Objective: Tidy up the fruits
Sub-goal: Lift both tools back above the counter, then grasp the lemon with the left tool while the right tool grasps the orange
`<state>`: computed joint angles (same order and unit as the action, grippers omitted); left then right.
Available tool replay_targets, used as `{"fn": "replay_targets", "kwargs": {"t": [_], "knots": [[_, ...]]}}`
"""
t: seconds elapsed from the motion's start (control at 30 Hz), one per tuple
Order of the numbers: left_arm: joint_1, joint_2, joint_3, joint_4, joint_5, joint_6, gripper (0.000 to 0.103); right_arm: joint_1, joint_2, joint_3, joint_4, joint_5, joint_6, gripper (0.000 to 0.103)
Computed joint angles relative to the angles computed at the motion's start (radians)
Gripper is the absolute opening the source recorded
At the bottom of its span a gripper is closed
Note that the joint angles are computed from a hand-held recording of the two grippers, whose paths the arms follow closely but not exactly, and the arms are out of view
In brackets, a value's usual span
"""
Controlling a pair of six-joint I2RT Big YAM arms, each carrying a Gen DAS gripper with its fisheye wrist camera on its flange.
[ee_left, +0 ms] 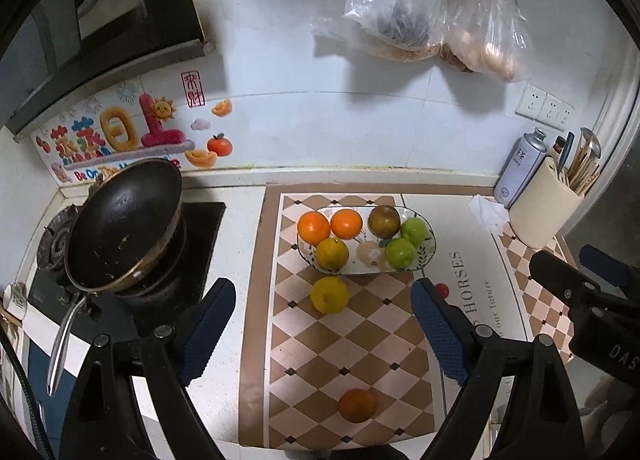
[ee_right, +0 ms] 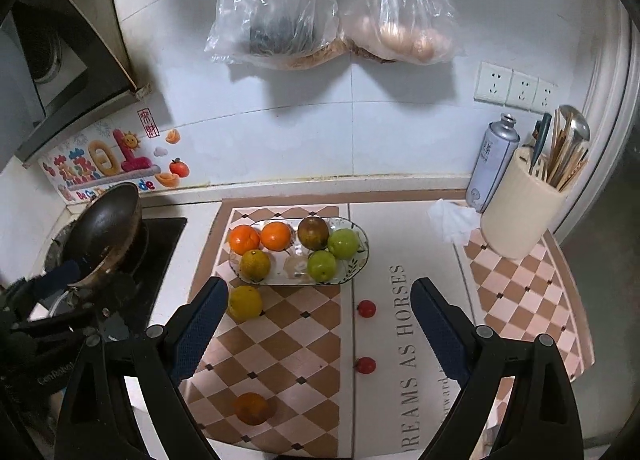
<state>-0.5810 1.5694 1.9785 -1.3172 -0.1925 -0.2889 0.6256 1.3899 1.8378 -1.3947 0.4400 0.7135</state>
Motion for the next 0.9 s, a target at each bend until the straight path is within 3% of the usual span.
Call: {"fn": "replay_targets", "kwargs": {"t": [0.1,0.13,0.2,0.33,0.5,0.7,0.87,0.9], "knots": [[0.008,0.020,0.015,-0.024,-0.002,-0.003,0.090,-0.021,0.004,-0.016,0.001,-0.046,-0.005,0.099],[0.012,0.031,0.019,-0.037,-0.013,-0.002,0.095,-0.035,0.007,-0.027,0.007,-0.087,-0.010,0.100],[0.016,0.038,0.002,-0.041,-0.045,0.002,0.101,-0.070,0.009,-0.082,0.042,-0.213,-0.013,0.100],[0.038,0.066,-0.046,-0.103,-0.102,-0.011,0.101,-0.096,0.059,-0.179,0.072,-0.426,-0.032,0.100],[0.075,0.102,-0.110,-0.200,-0.079,-0.036,0.101,-0.080,0.142,-0.318,0.159,-0.690,-0.049,0.099],[0.109,0.109,-0.172,-0.244,-0.052,-0.075,0.101,-0.041,0.249,-0.355,0.179,-0.799,-0.084,0.079],[0.126,0.137,-0.153,-0.270,-0.030,-0.099,0.101,-0.016,0.300,-0.342,0.170,-0.817,-0.153,0.059],[0.128,0.149,-0.139,-0.275,-0.022,-0.101,0.101,-0.009,0.303,-0.339,0.173,-0.801,-0.171,0.058]]}}
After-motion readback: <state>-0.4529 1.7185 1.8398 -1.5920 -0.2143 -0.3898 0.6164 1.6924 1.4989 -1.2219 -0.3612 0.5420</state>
